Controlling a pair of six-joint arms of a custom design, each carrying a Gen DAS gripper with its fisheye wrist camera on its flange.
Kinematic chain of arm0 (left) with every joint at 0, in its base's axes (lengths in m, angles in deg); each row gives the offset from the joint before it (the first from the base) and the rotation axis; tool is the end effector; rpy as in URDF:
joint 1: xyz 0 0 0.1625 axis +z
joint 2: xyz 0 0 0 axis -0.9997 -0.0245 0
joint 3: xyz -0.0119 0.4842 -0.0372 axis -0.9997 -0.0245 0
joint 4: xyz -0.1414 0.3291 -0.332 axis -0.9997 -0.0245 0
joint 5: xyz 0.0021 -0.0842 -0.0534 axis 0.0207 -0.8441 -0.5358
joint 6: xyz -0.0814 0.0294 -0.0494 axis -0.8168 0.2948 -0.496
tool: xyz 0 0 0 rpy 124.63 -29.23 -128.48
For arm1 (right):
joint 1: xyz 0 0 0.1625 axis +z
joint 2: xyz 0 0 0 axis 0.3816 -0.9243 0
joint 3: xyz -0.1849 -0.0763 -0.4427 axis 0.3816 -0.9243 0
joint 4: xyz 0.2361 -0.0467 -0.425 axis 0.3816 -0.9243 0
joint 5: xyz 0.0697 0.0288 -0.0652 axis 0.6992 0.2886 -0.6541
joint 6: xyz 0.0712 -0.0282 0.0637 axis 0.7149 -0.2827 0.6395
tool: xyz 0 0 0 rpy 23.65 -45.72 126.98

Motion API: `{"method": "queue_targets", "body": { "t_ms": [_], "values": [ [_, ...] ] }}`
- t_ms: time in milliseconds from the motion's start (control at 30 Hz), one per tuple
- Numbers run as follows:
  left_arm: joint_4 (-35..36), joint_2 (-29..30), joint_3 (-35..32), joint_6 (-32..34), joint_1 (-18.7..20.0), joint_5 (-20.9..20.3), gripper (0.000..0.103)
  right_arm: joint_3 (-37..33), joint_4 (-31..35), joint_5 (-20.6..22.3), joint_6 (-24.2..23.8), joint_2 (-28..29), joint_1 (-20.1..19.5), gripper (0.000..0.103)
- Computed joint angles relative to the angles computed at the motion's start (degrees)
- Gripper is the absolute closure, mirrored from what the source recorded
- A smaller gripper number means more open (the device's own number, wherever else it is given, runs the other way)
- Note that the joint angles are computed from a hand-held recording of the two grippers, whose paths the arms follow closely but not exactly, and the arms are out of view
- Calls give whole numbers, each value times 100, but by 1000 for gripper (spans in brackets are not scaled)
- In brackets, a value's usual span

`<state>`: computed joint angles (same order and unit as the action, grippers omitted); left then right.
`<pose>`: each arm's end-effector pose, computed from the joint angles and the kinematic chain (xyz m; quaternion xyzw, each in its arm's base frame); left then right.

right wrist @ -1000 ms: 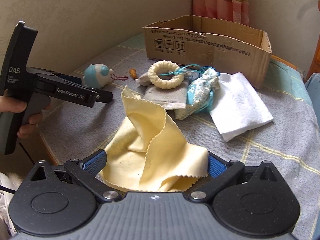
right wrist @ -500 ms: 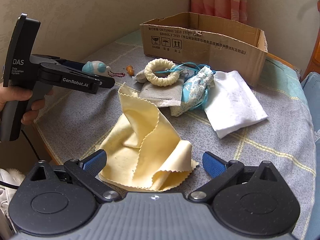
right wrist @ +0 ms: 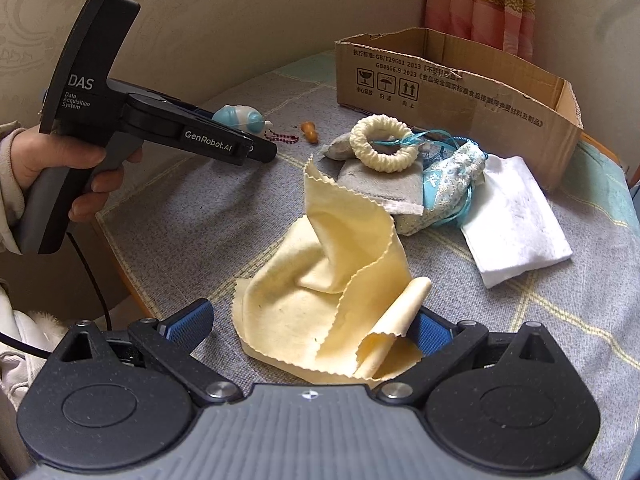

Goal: Organize soft objects
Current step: 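Close the left gripper on the blue toy while the right gripper grasps the yellow cloth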

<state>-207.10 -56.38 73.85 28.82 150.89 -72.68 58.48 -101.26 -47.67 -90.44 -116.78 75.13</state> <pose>-0.1044 -0.6574 0.1512 0.1258 0.8404 -0.3775 0.3681 0.1965 -0.6682 0.0914 0.4751 -0.8521 0.1103 0.1898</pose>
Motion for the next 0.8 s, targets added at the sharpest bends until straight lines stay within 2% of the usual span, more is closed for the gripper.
{"method": "queue_targets", "body": {
  "t_ms": [100, 167, 233, 300, 433, 533, 600, 700, 800],
  "values": [
    [49, -15, -1, -29, -6, -21, 47, 21, -482, -187, -245, 147, 52, 0],
    [-6, -13, 3, 4, -21, -37, 47, -17, -513, -262, -146, 159, 58, 3],
    [-33, -11, -3, 29, -30, -60, 47, -46, -486, -248, -20, 131, 44, 11],
    [-71, -3, -12, 65, -40, -78, 47, -54, -489, -245, 101, 102, 44, 28],
    [-45, 3, -21, 94, -43, -99, 48, -3, -578, -247, 35, 77, 67, 41],
    [-19, 7, -19, 83, -37, -65, 48, 74, -657, -191, -77, 38, 76, 55],
    [-44, 16, -29, 139, -26, -38, 48, 61, -577, -164, -27, 18, 82, 73],
    [-36, 8, -40, 148, -5, -41, 49, 56, -649, -199, -67, 44, 95, 80],
    [22, -40, -27, 97, 3, -111, 57, 69, -736, -218, -51, 42, 99, 88]
  ]
}}
